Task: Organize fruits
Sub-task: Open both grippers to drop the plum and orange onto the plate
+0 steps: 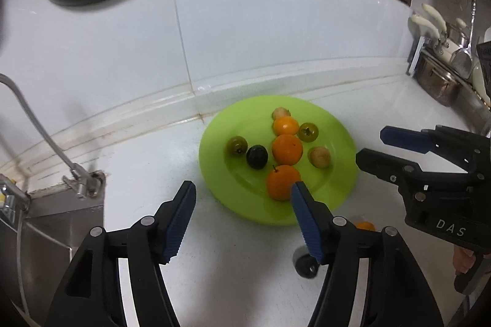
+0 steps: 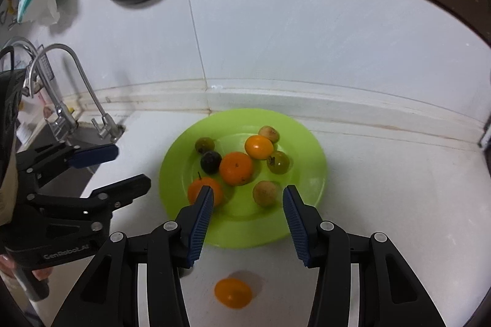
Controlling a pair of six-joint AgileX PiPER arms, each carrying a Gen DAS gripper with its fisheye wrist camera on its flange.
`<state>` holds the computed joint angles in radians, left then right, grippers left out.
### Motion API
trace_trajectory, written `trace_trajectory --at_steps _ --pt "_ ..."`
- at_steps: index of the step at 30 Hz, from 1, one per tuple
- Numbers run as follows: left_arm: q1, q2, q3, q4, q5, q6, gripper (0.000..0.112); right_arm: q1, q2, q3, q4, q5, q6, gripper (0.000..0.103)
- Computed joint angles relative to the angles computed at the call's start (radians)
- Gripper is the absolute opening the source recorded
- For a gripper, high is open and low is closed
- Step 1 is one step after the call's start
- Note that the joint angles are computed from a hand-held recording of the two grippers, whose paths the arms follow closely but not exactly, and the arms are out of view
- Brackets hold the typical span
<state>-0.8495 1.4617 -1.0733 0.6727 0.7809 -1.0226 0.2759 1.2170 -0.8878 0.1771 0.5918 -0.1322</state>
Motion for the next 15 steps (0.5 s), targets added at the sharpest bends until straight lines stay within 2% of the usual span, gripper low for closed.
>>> trace_trajectory --at_steps 11,15 --pt "-0.142 -0.109 0.097 0.109 0.046 -0.133 0.069 0.109 -0.182 0.095 -0.125 0.041 0.184 0.052" --pt "-0.175 -0.134 0.144 0.126 0.033 -0.167 0.069 0.159 -0.229 0.13 -0.19 0.051 0.267 0.052"
